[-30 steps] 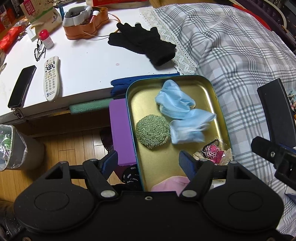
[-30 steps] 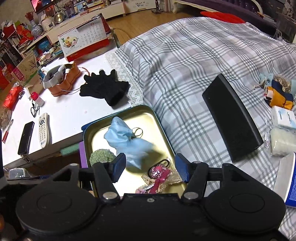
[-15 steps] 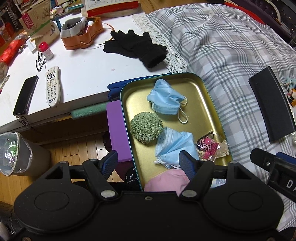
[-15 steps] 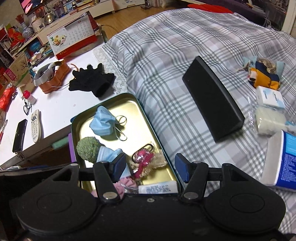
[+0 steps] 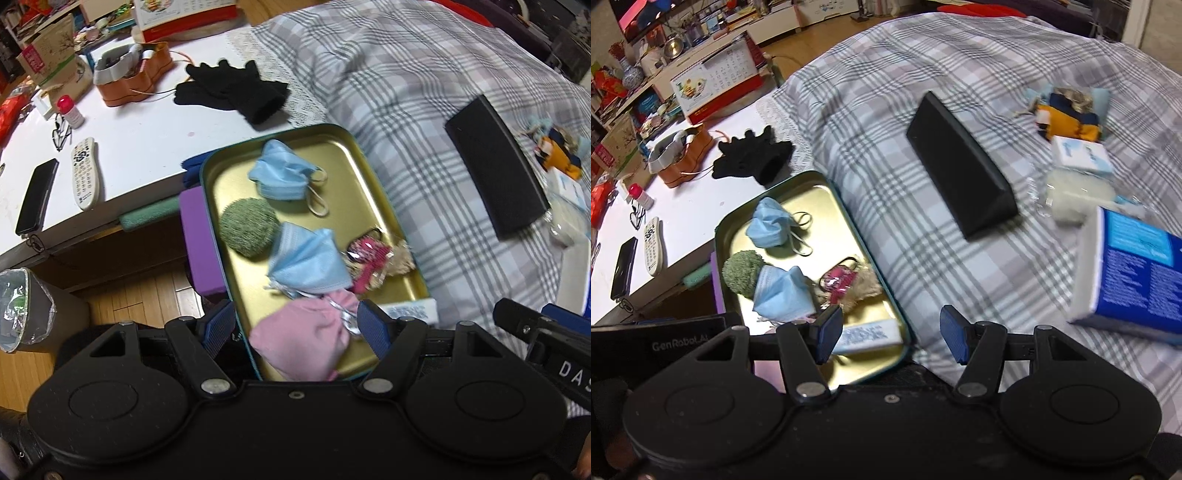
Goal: Organize soft objects
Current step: 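Move both tools from the tray toward the bagged sponge and white tissue pack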
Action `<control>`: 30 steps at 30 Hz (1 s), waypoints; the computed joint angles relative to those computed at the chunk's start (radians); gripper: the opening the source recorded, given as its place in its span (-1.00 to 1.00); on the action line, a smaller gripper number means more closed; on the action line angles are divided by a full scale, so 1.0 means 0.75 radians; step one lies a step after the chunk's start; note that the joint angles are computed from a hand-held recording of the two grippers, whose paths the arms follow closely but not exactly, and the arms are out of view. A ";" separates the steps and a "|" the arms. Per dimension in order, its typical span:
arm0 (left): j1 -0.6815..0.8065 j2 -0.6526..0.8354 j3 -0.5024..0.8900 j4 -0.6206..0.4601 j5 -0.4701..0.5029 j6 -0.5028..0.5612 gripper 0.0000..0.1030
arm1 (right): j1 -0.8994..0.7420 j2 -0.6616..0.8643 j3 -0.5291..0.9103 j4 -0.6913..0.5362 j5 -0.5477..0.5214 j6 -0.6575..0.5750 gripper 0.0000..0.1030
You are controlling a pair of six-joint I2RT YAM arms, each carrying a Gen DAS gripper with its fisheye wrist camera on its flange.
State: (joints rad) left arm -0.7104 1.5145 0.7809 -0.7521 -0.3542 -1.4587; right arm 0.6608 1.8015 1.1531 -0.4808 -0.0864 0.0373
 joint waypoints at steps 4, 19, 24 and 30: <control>-0.052 0.054 0.066 -0.025 -0.012 -0.009 0.33 | -0.076 -0.068 -0.055 0.004 -0.016 -0.029 0.12; -0.123 0.271 0.343 -0.091 -0.008 0.083 0.34 | -0.397 -0.220 -0.130 0.013 -0.081 -0.110 0.12; -0.112 0.343 0.463 -0.103 -0.010 0.203 0.34 | -0.520 -0.192 -0.077 0.020 -0.099 -0.111 0.12; -0.060 0.426 0.632 -0.124 0.013 0.367 0.34 | -0.643 -0.117 0.030 0.015 -0.099 -0.087 0.13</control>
State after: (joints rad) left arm -0.7557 1.8343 1.2552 -0.8450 -0.3444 -1.1832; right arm 0.1785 1.7140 1.1759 -0.4697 -0.1607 -0.0277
